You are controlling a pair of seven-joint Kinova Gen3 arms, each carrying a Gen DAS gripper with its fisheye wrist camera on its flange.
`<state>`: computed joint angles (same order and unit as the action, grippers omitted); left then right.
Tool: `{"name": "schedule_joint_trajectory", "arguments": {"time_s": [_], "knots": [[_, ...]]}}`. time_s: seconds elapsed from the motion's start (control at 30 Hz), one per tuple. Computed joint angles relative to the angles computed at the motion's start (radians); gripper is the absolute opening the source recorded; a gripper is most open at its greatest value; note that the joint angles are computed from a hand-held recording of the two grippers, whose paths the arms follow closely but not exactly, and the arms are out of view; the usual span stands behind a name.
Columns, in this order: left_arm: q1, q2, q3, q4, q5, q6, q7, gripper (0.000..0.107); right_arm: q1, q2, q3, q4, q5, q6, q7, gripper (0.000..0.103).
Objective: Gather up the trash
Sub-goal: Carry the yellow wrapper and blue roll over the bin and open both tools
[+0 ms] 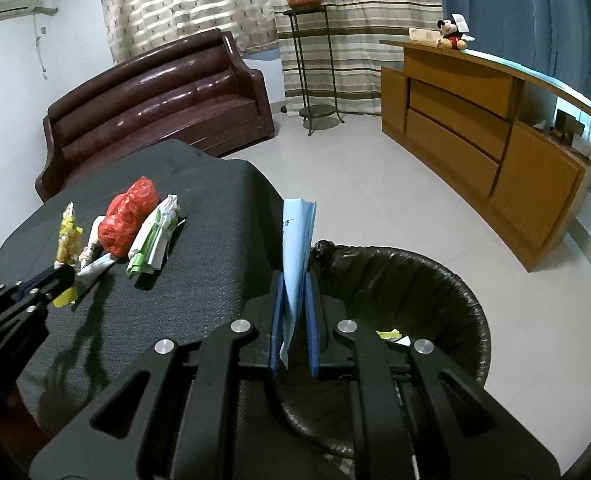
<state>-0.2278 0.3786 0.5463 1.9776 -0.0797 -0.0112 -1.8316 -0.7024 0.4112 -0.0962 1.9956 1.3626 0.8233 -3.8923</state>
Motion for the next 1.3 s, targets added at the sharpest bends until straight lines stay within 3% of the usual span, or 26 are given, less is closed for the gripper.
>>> {"name": "schedule_joint_trajectory", "arguments": {"time_s": [0.13,0.3,0.8,1.13,1.3], "knots": [[-0.088,0.004,0.116,0.015,-0.019,-0.011,-0.007,0.015,-0.013,-0.008,-0.003,0.003,-0.024,0.031,0.007,0.011],[-0.109,0.023,0.175,0.013,-0.042,-0.015,-0.008,0.015,-0.022,-0.021,-0.007,0.017,-0.054,0.068,0.011,0.011],[0.010,0.065,0.166,-0.005,-0.074,-0.018,-0.035,0.015,-0.022,-0.042,-0.011,0.055,-0.129,0.140,0.003,0.011],[0.175,0.077,0.044,-0.052,-0.037,0.016,-0.060,0.015,0.000,-0.039,-0.011,0.074,-0.123,0.126,-0.021,0.011],[0.216,0.081,0.011,-0.059,-0.012,0.019,-0.077,0.015,0.008,-0.039,-0.009,0.080,-0.126,0.120,-0.027,0.011]]}}
